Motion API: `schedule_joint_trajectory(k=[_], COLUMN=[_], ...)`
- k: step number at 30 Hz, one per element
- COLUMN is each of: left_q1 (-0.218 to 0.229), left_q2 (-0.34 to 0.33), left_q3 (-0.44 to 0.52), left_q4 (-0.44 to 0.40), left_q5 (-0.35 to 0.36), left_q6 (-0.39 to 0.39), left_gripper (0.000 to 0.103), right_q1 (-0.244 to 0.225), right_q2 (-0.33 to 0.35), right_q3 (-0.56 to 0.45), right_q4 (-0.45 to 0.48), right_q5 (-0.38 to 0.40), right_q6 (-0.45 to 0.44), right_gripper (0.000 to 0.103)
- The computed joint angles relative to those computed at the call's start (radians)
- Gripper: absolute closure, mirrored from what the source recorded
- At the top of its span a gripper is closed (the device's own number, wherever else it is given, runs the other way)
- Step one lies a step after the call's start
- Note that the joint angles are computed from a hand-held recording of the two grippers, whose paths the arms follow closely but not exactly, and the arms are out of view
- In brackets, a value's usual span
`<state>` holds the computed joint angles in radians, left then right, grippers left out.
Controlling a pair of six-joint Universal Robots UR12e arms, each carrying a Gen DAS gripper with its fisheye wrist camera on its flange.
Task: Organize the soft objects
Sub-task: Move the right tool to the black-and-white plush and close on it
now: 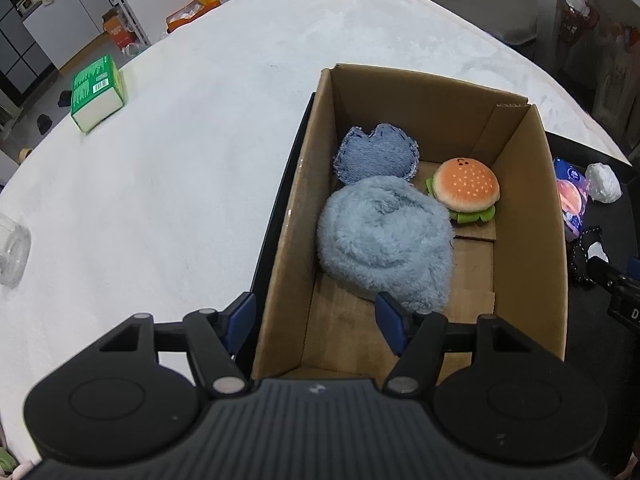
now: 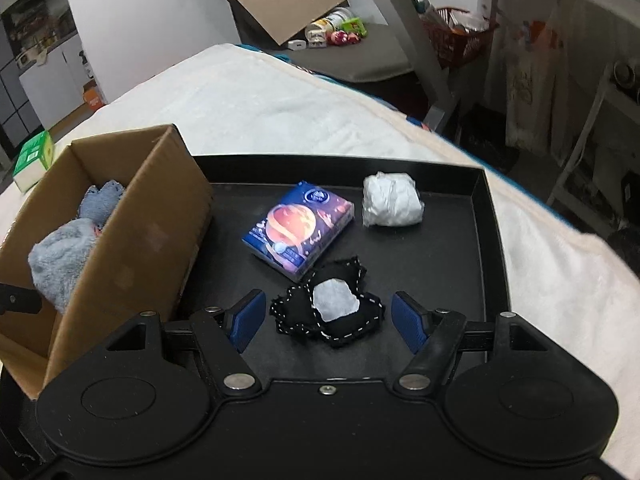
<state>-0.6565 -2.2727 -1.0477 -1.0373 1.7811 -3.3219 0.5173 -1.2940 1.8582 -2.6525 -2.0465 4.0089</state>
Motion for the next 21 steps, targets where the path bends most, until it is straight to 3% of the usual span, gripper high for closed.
schedule_joint_trajectory(k=[11,16,21], left_q1=[-0.020,-0.022,-0.024], left_q2=[-0.026,-0.032,-0.032], left_q3=[0.043,0.053,0.057], left_q4=[-0.054,-0.069,-0.075], left_q5=[0.053,0.065,0.074], left_q6=[0.009,0.009,0.003], left_gripper=[0.033,0.033,0.033], right_q1=[-0.016,-0.026,-0.026], right_q2=[0.013,0.012,0.009], right_q3=[0.012,0.022,0.029], right_q4=[-0.005,-0.011,-0.041], right_q5=[0.000,0.039,0.050], right_q6=[-0.003,-0.003,-0.016], right_gripper=[0.034,0.041,0.071])
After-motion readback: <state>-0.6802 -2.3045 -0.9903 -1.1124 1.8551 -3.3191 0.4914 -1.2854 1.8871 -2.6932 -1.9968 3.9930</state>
